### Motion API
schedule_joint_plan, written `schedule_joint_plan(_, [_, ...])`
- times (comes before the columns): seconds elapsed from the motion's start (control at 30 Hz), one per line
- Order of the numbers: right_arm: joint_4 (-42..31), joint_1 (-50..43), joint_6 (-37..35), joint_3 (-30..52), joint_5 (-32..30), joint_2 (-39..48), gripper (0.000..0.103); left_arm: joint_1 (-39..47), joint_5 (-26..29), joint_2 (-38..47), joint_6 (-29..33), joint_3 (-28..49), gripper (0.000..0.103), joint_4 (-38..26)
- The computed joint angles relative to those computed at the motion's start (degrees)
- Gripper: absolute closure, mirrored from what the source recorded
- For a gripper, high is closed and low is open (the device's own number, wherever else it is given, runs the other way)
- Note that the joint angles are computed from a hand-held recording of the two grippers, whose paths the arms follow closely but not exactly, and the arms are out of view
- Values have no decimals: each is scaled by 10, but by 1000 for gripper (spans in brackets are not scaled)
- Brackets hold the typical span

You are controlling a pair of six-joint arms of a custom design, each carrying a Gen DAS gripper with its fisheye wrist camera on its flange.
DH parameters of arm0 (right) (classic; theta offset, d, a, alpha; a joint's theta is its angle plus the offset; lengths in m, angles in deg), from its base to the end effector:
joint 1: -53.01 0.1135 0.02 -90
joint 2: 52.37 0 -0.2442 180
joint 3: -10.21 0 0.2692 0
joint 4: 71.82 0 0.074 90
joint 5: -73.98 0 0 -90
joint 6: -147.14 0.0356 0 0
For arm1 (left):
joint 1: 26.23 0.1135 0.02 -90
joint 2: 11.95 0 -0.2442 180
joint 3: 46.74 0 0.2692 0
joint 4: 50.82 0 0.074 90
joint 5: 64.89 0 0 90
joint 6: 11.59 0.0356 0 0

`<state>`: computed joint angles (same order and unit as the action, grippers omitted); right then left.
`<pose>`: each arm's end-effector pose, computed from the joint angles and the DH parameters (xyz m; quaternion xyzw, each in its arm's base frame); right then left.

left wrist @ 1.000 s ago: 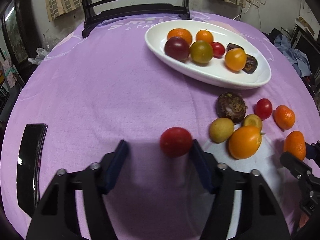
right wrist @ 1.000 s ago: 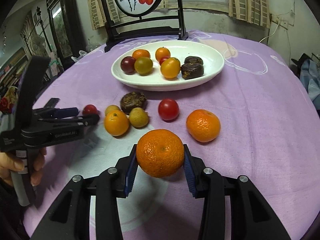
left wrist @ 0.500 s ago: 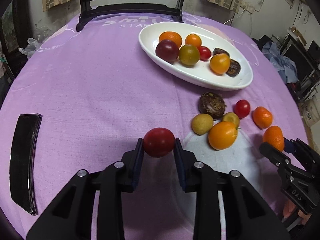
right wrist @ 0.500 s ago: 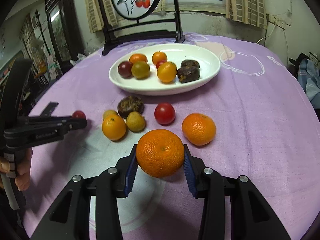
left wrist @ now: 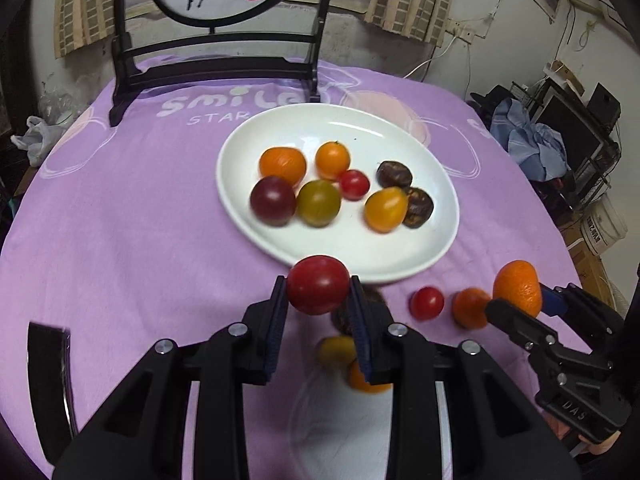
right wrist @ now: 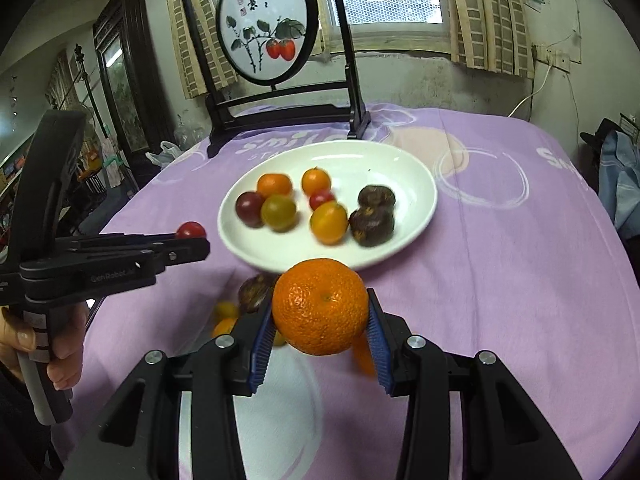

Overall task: Organize fruits
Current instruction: 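Lower the red tomato and mandarin onto the white plate and open both tools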

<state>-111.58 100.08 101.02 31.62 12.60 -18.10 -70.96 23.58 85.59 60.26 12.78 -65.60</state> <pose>0.1109 0.0942 0.1075 0.0536 0.9197 0.0572 0.3847 0.2354 -0.2318 0.1025 0.2137 0.9233 -0.1556 0.2787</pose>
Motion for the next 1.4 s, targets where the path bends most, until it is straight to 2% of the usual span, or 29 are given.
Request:
schedule_joint_plan(0.13, [45, -78, -72, 7, -47, 23, 60, -7, 1, 65, 3, 75, 73, -10])
schedule_joint_plan(0.3, [129, -166, -144, 19, -100, 102, 60, -2, 9, 150, -4, 158, 73, -25])
schedule_joint_plan(0.5, [207, -229, -181, 34, -153, 195, 60, -2, -4, 201, -3, 197, 72, -32])
schedule_joint_plan(0.53, [218, -240, -186, 40, -162, 212, 59, -2, -11, 208, -4, 202, 62, -36])
schedule_joint_plan(0.57, [228, -248, -190, 45, -169, 225, 59, -3, -20, 208, -5, 202, 45, -35])
schedule_joint_plan(0.6, [240, -258, -195, 51, -178, 241, 59, -3, -29, 199, -4, 189, 38, -16])
schedule_joint_plan(0.63, [257, -274, -207, 64, -191, 271, 59, -4, -38, 193, -4, 181, 26, -7])
schedule_joint_plan(0.73, [285, -297, -222, 109, -197, 355, 60, 5, -35, 167, -8, 160, 23, -2])
schedule_joint_plan(0.8, [294, -304, -230, 140, -199, 403, 60, 14, -27, 149, -22, 141, 17, 0])
schedule_joint_plan(0.9, [287, -314, -243, 211, -220, 495, 60, 23, -32, 113, -51, 94, 13, 26])
schedule_joint_plan(0.93, [287, -315, -240, 226, -224, 516, 59, 26, -30, 104, -57, 80, 13, 34])
schedule_joint_plan(0.97, [294, -313, -230, 232, -214, 526, 53, 26, -29, 101, -58, 75, 13, 35])
schedule_joint_plan(1.03, [300, -310, -215, 232, -207, 523, 41, 25, -34, 92, -53, 63, 13, 40])
schedule_joint_plan(1.17, [294, -294, -198, 196, -197, 462, 41, 17, -63, 74, -39, 50, 13, 40])
schedule_joint_plan(1.27, [267, -289, -185, 155, -197, 388, 41, 17, -56, 62, -44, 43, 13, 30])
schedule_joint_plan(1.4, [211, -282, -151, 84, -195, 253, 37, 3, -73, 43, -41, 34, 13, 9])
